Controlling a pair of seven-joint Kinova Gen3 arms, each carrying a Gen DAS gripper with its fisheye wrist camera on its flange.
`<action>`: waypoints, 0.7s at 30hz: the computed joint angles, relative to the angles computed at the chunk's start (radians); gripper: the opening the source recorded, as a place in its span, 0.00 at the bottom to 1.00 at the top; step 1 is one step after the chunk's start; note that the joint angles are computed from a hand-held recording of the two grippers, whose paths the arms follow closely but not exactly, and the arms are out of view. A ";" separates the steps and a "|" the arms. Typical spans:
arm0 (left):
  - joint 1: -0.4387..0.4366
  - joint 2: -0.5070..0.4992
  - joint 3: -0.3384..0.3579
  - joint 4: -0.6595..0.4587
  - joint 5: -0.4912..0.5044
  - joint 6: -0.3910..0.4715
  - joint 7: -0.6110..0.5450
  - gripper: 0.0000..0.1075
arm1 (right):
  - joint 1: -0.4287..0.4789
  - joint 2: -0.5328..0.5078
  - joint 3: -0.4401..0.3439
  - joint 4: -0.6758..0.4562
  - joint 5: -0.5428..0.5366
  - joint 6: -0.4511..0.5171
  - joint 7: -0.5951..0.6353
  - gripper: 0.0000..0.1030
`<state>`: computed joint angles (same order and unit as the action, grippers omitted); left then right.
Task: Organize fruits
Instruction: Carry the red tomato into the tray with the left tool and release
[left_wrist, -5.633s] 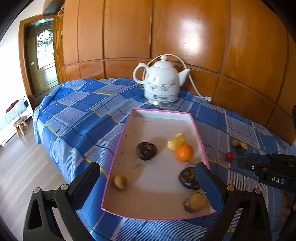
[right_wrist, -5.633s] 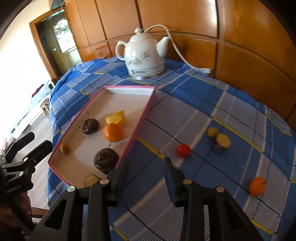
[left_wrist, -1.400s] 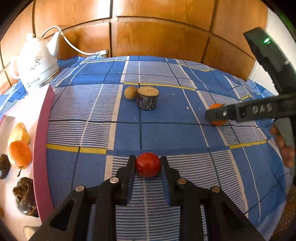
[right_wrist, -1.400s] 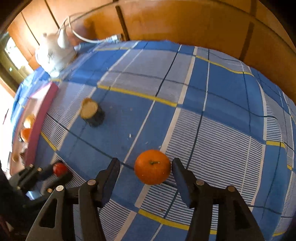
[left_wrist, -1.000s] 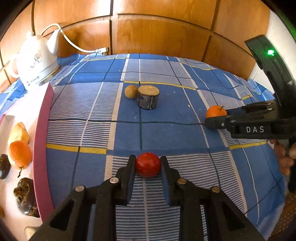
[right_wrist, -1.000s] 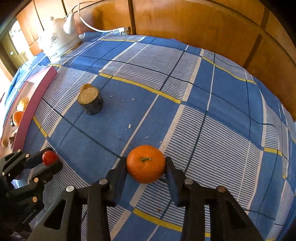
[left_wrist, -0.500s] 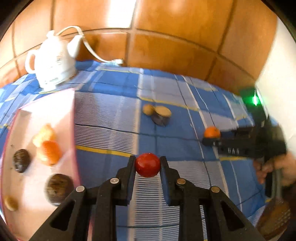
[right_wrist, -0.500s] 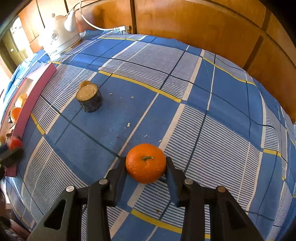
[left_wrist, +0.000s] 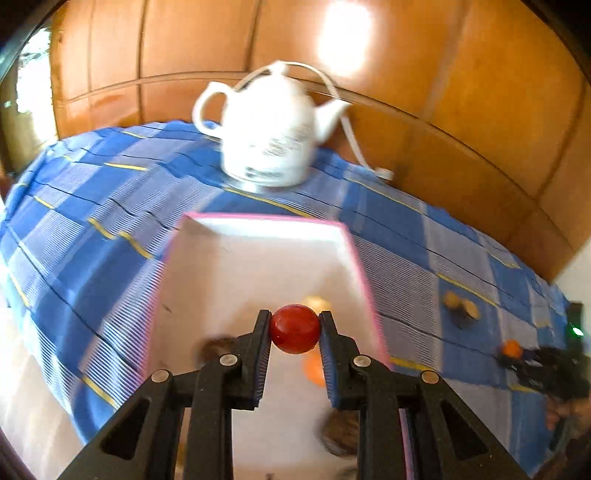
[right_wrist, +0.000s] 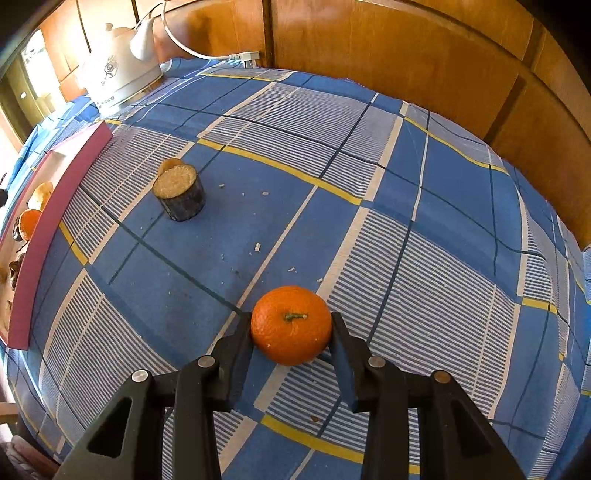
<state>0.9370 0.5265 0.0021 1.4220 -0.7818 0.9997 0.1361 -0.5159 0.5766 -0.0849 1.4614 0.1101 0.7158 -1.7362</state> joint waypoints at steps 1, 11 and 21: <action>-0.008 -0.002 -0.005 0.004 0.003 0.011 -0.003 0.24 | -0.001 0.000 0.001 0.001 0.001 -0.002 -0.001 0.39; -0.082 0.034 -0.006 -0.003 0.056 0.053 -0.068 0.24 | -0.002 0.001 0.002 0.002 0.002 -0.004 0.001 0.39; -0.099 0.063 -0.022 -0.011 0.093 0.060 -0.091 0.31 | -0.003 0.002 0.003 0.002 0.004 -0.006 -0.001 0.39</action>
<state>0.8380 0.5891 -0.0200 1.4105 -0.6887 1.0599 0.0447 -0.5187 0.5786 -0.0820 1.4639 0.1139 0.7100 -1.7367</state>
